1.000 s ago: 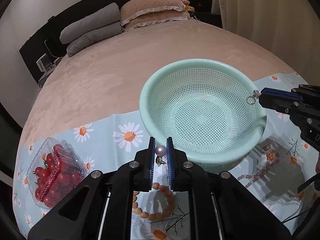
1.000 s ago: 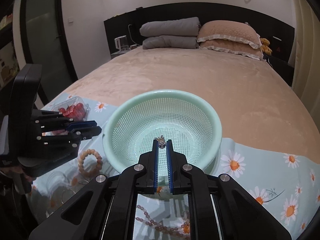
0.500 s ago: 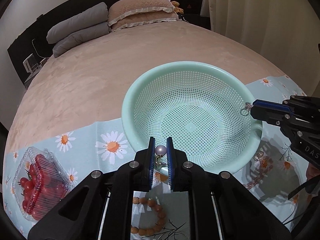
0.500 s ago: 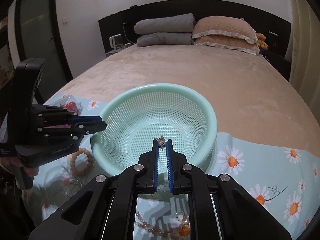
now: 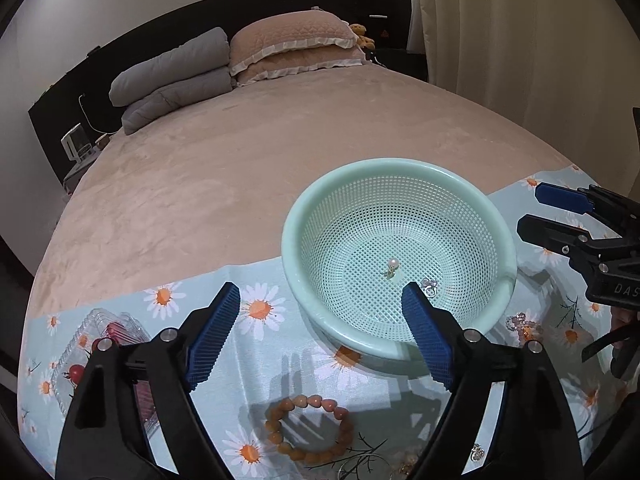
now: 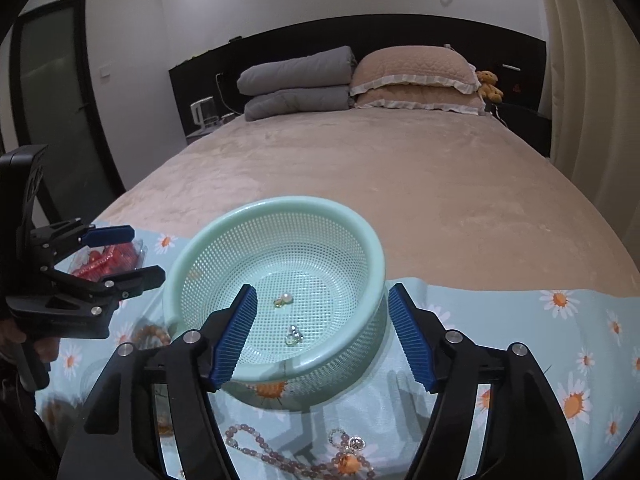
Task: Organize jewelry
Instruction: 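Grasp the wooden bead bracelet with the left gripper while the right grasps the pink necklace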
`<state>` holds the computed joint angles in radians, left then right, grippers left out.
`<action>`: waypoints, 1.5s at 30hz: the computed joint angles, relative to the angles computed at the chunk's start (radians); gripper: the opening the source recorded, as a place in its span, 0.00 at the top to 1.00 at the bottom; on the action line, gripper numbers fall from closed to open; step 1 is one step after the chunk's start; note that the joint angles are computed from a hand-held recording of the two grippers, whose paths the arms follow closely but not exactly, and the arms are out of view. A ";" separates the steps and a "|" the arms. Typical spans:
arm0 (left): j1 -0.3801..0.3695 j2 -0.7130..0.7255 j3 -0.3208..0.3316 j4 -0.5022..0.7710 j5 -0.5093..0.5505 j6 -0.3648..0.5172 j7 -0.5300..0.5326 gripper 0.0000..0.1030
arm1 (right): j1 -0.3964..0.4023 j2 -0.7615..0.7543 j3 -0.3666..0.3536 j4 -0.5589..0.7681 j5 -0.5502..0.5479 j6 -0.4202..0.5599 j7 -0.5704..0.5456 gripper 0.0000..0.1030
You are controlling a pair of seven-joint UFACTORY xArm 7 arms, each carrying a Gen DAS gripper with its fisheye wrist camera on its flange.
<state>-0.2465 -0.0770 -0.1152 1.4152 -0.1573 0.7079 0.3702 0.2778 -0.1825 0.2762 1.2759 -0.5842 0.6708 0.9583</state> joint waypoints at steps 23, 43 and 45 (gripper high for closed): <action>0.088 -0.136 0.049 -0.173 0.157 0.048 -0.016 0.10 | -0.023 -0.185 0.054 -0.171 0.053 0.094 0.077 0.16; 0.124 -0.141 0.091 -0.289 -0.005 0.031 0.067 0.12 | -0.011 -0.199 0.086 -0.272 0.172 0.230 -0.011 0.16; 0.118 -0.135 0.087 -0.286 -0.012 0.026 0.071 0.15 | -0.001 -0.167 0.092 -0.249 0.154 0.250 -0.024 0.17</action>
<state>-0.1288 -0.2115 -0.0283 1.1289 -0.1689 0.7340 0.4408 0.2763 -0.3495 0.3678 1.0273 -0.4305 0.9212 0.9343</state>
